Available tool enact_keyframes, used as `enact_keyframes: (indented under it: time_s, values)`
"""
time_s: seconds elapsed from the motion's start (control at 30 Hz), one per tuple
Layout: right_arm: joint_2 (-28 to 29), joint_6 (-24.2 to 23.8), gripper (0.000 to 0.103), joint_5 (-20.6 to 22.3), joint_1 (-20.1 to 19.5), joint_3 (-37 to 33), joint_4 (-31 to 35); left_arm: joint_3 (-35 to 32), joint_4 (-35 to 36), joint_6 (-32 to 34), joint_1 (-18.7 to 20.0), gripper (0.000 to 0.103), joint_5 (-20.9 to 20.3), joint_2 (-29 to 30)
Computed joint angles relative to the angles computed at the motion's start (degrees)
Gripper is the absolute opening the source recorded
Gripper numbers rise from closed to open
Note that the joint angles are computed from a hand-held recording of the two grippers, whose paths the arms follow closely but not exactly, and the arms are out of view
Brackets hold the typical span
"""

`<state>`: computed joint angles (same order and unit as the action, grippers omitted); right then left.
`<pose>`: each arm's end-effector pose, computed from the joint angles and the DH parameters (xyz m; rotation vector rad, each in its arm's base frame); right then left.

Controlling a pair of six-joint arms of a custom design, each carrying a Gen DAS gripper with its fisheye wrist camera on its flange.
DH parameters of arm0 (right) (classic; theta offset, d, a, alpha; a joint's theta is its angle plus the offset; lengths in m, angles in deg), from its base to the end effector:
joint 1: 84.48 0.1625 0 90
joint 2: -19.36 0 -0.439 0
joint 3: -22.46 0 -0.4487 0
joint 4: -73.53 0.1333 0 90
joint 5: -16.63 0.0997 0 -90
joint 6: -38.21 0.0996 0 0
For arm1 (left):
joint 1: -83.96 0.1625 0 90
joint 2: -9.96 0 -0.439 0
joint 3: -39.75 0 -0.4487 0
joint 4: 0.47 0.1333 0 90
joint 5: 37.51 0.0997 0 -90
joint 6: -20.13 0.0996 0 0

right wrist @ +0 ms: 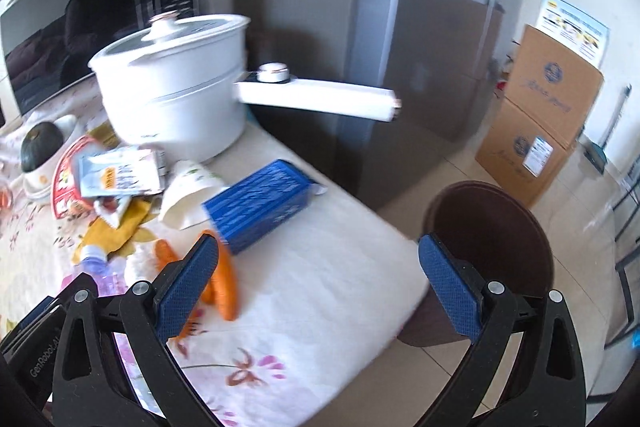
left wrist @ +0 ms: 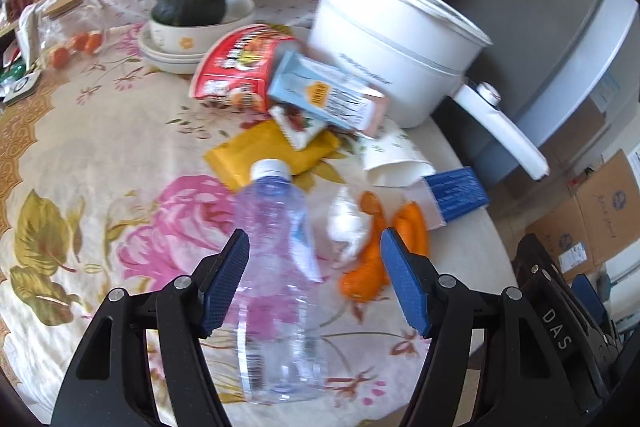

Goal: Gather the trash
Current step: 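Grasp the clear plastic water bottle with the left tool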

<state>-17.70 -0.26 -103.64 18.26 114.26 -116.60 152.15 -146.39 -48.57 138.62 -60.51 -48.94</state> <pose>0.2444 -0.7041 0.0712 0.7737 -2.2277 0.8143 -0.1606 -0.6154 0.1430 -0.6565 2.0844 -1.1684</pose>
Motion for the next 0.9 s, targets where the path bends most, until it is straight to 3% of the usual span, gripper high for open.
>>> enact_keyframes:
  time_s: [0.2, 0.33, 0.4, 0.5, 0.77, 0.9]
  values:
    - [2.1, -2.0, 0.096, 0.7, 1.5, -0.5, 2.0, 3.3, 6.3, -8.4, 1.6, 0.067, -0.3, -4.6]
    - [3.3, -3.1, 0.096, 0.8, 2.3, -0.9, 3.2, 4.6, 6.1, -9.1, 3.1, 0.067, -2.4, -6.3]
    - [3.7, -2.5, 0.096, 0.9, 2.5, -1.4, 4.5, 5.3, 2.2, -6.7, 4.3, 0.069, -5.3, -6.8]
    - [4.0, -1.3, 0.096, 0.8, 2.3, -2.7, 7.3, 6.2, -5.7, -2.0, 5.5, 0.082, -8.3, -6.5]
    - [4.5, 4.5, 0.096, 0.5, 0.7, -7.1, 16.2, 4.5, -15.5, 7.9, 7.4, 0.083, -16.2, -4.0]
    - [4.2, 6.1, 0.096, 1.3, 0.3, -7.7, 19.0, 4.1, -16.9, 8.8, 7.8, 0.083, -19.7, -3.6]
